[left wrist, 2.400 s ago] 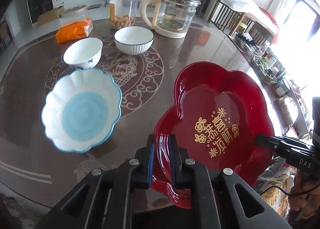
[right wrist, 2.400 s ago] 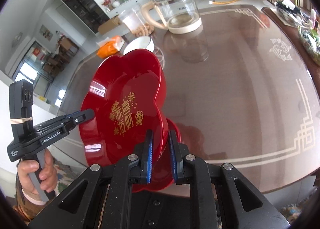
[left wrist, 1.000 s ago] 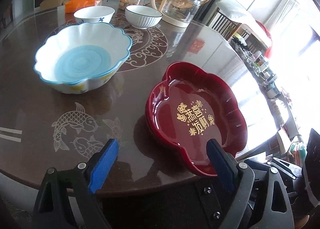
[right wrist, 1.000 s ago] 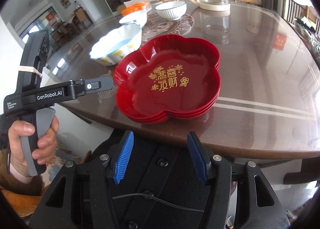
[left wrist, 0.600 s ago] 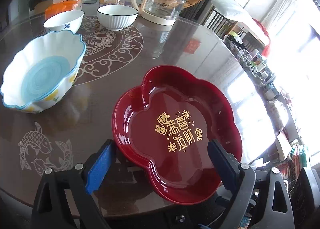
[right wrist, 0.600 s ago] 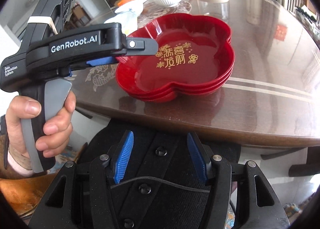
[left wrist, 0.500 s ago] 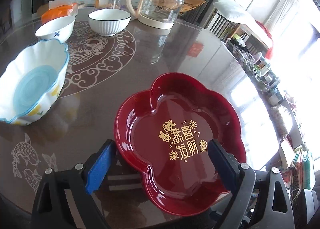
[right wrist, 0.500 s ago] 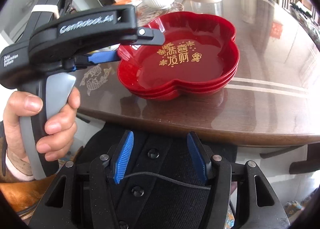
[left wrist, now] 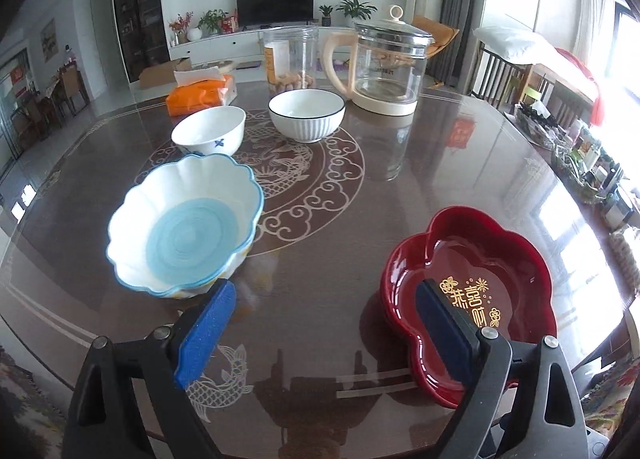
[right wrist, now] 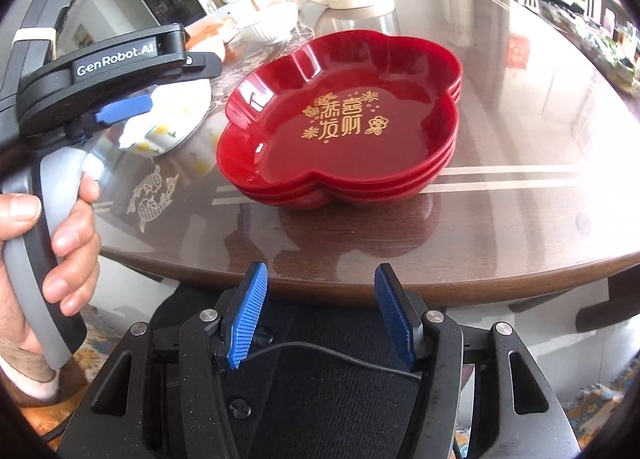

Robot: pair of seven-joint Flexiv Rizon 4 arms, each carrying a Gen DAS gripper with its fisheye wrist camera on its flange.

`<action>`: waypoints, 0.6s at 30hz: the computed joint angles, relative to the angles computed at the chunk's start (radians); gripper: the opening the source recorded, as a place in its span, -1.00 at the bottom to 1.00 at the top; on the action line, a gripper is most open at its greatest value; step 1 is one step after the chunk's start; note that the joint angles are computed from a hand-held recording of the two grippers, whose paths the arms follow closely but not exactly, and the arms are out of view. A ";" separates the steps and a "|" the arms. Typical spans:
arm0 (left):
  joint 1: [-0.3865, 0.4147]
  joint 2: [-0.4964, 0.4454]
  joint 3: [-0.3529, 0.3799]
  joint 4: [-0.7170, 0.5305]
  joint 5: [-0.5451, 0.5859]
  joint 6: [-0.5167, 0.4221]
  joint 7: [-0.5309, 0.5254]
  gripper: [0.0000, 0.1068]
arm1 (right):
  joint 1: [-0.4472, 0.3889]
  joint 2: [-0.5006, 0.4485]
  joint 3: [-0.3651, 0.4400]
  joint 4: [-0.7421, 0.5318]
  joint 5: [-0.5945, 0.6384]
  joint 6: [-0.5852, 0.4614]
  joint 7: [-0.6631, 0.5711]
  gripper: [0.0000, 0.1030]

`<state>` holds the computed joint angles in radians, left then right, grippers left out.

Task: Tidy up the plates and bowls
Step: 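Withdraw the right gripper from the red stack toward the large blue-rimmed bowl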

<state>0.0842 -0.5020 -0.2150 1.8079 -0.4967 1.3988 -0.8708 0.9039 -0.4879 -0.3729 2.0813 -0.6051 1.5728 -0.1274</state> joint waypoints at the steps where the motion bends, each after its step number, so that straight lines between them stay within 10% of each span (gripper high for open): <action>1: 0.001 0.005 0.008 0.002 -0.001 0.008 -0.008 0.71 | -0.010 -0.001 0.013 -0.007 0.000 -0.008 -0.011 0.18; 18: 0.018 0.048 0.099 0.007 0.083 0.085 -0.143 0.72 | -0.124 -0.049 0.159 -0.113 -0.036 -0.078 -0.011 0.18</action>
<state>0.1027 -0.4540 -0.1158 1.8148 -0.4137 1.4837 -1.0140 0.7803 -0.5371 -0.2141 1.9685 -0.6414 1.4949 -0.1379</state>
